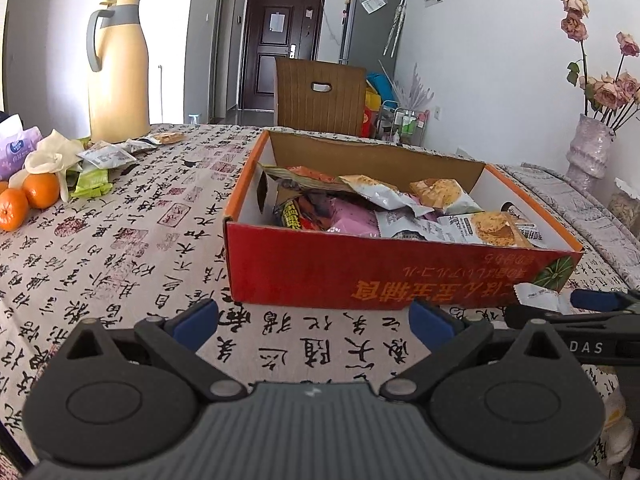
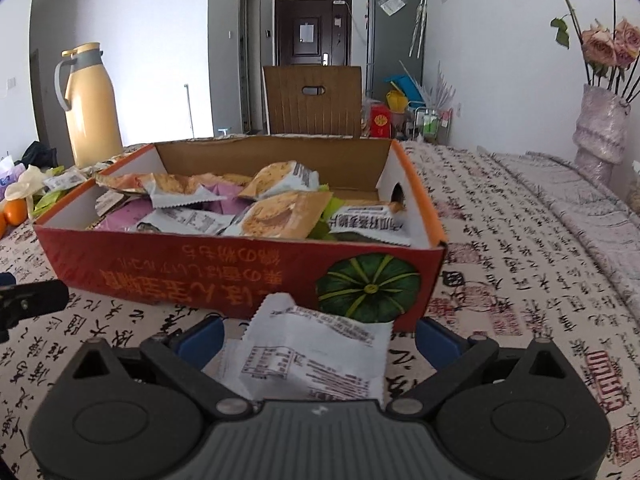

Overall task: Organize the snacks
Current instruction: 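Grasp a small white wrapped packet with the right tool, then grasp another small white wrapped packet with the left tool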

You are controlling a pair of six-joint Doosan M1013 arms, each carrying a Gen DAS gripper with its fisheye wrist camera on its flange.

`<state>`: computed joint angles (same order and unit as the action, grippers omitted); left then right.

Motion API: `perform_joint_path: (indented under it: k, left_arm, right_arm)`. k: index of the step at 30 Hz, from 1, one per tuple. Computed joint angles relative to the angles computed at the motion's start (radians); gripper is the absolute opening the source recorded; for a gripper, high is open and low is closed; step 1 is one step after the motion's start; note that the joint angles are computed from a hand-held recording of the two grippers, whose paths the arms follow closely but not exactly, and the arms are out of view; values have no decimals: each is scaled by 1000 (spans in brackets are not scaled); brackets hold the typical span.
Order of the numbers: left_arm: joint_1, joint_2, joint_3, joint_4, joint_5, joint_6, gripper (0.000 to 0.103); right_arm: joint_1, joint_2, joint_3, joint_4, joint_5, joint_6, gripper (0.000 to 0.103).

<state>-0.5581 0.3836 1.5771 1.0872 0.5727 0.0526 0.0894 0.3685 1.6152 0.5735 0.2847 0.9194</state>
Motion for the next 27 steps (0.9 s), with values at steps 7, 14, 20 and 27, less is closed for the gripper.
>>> perform_joint_path:
  k: [7, 14, 20, 27]
  left_arm:
    - [6, -4, 8, 0, -27, -18, 103]
    - [9, -2, 7, -15, -33, -10, 103]
    - [8, 0, 4, -20, -20, -8, 103]
    - [1, 3, -9, -50, 20, 28, 103]
  right_arm:
    - [-1, 11, -13, -26, 24, 35, 75]
    - [-3, 6, -5, 42, 6, -33, 54]
    - [-9, -3, 5, 98, 9, -85, 40]
    - [-27, -34, 40, 324, -6, -303, 39]
